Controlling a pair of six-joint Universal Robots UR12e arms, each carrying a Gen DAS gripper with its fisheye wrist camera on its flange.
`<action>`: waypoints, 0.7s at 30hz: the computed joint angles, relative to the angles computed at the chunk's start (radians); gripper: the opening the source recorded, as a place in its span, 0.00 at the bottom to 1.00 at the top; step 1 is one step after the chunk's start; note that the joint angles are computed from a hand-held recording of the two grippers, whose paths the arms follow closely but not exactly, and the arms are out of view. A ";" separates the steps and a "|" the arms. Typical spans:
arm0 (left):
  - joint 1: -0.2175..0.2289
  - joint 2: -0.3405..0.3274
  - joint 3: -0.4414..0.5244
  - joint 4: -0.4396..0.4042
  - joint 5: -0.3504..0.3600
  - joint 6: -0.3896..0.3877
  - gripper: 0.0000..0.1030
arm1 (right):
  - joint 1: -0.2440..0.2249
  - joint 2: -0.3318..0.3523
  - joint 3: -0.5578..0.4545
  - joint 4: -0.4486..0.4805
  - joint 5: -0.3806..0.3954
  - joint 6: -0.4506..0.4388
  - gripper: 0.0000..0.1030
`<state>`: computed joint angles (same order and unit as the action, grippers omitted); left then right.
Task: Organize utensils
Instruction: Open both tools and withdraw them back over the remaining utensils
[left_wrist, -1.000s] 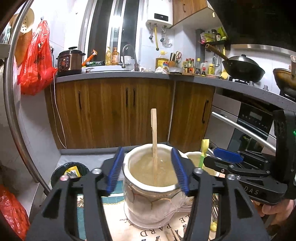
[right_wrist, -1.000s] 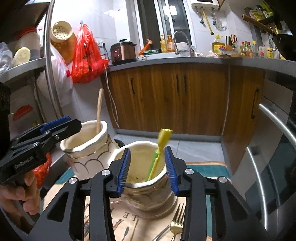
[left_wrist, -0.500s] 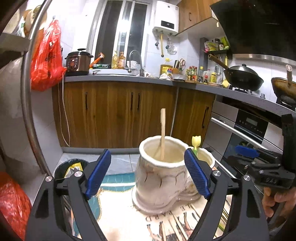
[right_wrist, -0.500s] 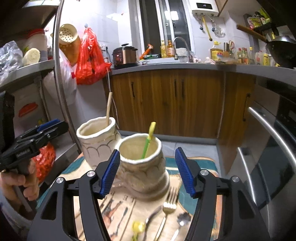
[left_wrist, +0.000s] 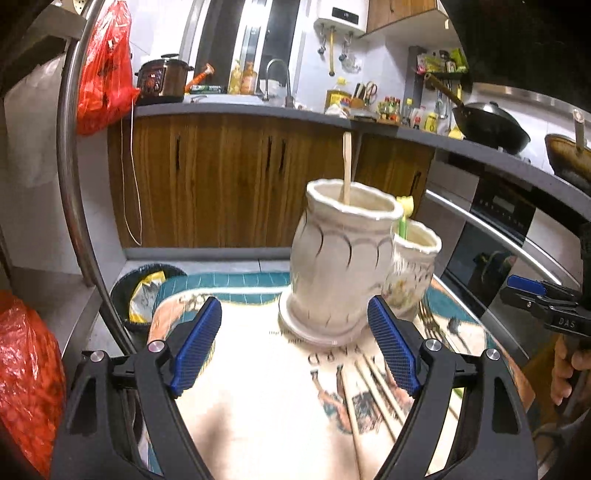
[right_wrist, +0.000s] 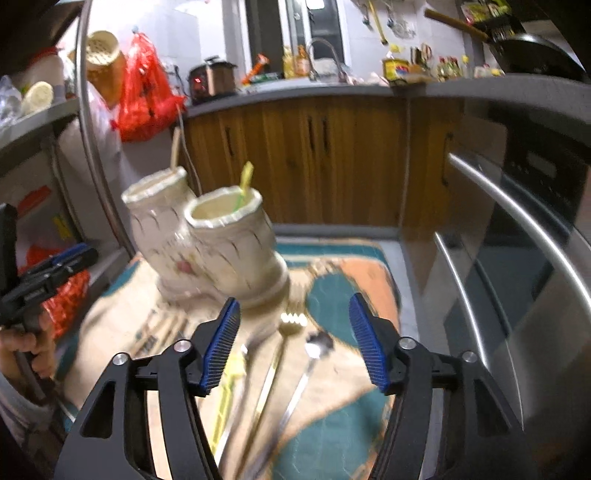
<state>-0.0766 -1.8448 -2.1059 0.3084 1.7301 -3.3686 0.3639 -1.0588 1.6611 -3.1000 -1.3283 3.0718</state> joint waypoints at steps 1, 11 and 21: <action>0.000 0.001 -0.002 -0.008 -0.004 0.001 0.77 | -0.001 -0.002 0.005 0.010 -0.010 0.001 0.56; 0.008 0.002 -0.007 -0.162 -0.130 0.026 0.53 | -0.007 0.001 0.026 0.099 -0.034 -0.011 0.44; 0.009 0.015 -0.017 -0.235 -0.187 0.044 0.53 | 0.015 0.030 -0.015 0.218 -0.081 -0.066 0.43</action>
<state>-0.0680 -1.8296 -2.1234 0.0733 1.5427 -3.3246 0.3790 -1.0289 1.6460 -2.8821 -1.4092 3.0061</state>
